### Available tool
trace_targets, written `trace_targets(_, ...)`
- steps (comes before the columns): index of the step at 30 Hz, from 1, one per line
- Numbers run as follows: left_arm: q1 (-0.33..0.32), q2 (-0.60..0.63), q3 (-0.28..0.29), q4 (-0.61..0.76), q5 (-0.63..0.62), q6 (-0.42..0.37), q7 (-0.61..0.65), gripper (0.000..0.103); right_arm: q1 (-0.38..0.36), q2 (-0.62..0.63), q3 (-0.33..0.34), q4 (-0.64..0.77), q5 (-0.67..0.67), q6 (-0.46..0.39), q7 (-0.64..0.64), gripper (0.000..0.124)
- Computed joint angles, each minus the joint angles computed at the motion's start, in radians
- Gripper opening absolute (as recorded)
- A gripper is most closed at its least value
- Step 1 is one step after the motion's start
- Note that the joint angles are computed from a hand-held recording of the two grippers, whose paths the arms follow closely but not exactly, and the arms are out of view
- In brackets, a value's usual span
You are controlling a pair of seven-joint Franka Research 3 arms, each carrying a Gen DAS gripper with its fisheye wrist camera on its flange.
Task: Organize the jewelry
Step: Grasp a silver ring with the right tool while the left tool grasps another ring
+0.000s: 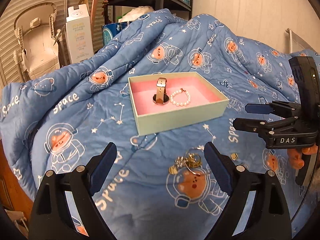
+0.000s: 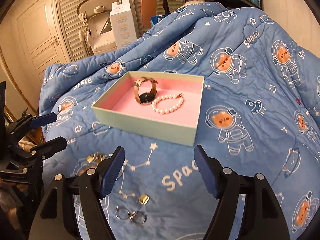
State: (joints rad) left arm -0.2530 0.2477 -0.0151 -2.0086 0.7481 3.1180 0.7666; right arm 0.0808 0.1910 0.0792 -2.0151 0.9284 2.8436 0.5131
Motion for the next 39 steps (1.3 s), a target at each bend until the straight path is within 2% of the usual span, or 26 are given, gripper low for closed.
trace_targets(2,-0.003,-0.014,-0.007,-0.035,-0.002,0.007,-0.006,0.088,0.0,-0.029,0.006,-0.05,0.025,0.021,-0.031,0.07)
trace_targets(6,0.011,-0.026,-0.039,-0.083,-0.048,0.015,0.011,0.088,0.007,-0.071,-0.008,-0.12,0.051,0.0,-0.044,0.07)
trace_targets(9,-0.004,-0.027,-0.031,-0.105,-0.06,0.027,-0.004,0.088,0.015,-0.088,-0.022,-0.155,0.061,-0.008,-0.049,0.069)
trace_targets(11,-0.002,-0.025,-0.041,-0.114,-0.079,0.027,0.003,0.088,0.02,-0.093,-0.032,-0.17,0.044,-0.014,-0.033,0.065)
trace_targets(13,-0.015,-0.023,-0.034,-0.122,-0.082,0.031,-0.001,0.088,0.023,-0.099,-0.037,-0.185,0.029,-0.017,-0.033,0.052)
trace_targets(16,-0.016,-0.015,-0.044,-0.122,-0.099,0.028,0.012,0.085,0.03,-0.108,-0.037,-0.21,0.024,-0.004,-0.076,0.042)
trace_targets(21,0.051,0.005,-0.143,-0.112,-0.219,0.001,0.133,0.067,0.034,-0.1,-0.037,-0.216,0.025,0.006,-0.109,0.031)
trace_targets(25,0.137,0.023,-0.271,-0.105,-0.355,-0.009,0.298,0.061,0.035,-0.094,-0.031,-0.209,0.035,-0.006,-0.165,0.031)
trace_targets(28,0.147,0.034,-0.312,-0.097,-0.404,-0.019,0.395,0.059,0.036,-0.089,-0.028,-0.2,0.047,-0.022,-0.202,0.031)
trace_targets(29,0.146,0.038,-0.318,-0.095,-0.417,-0.02,0.42,0.059,0.038,-0.083,-0.029,-0.194,0.042,-0.02,-0.199,0.031)
trace_targets(32,0.106,0.051,-0.291,-0.08,-0.435,-0.027,0.448,0.057,0.033,-0.064,-0.029,-0.171,0.036,-0.039,-0.187,0.027)
trace_targets(34,0.101,0.061,-0.29,-0.069,-0.457,-0.027,0.466,0.055,0.03,-0.059,-0.026,-0.162,0.035,-0.047,-0.196,0.018)
trace_targets(39,0.096,0.089,-0.295,-0.037,-0.483,-0.026,0.514,0.051,0.019,-0.057,-0.027,-0.155,0.053,-0.065,-0.182,0.018)
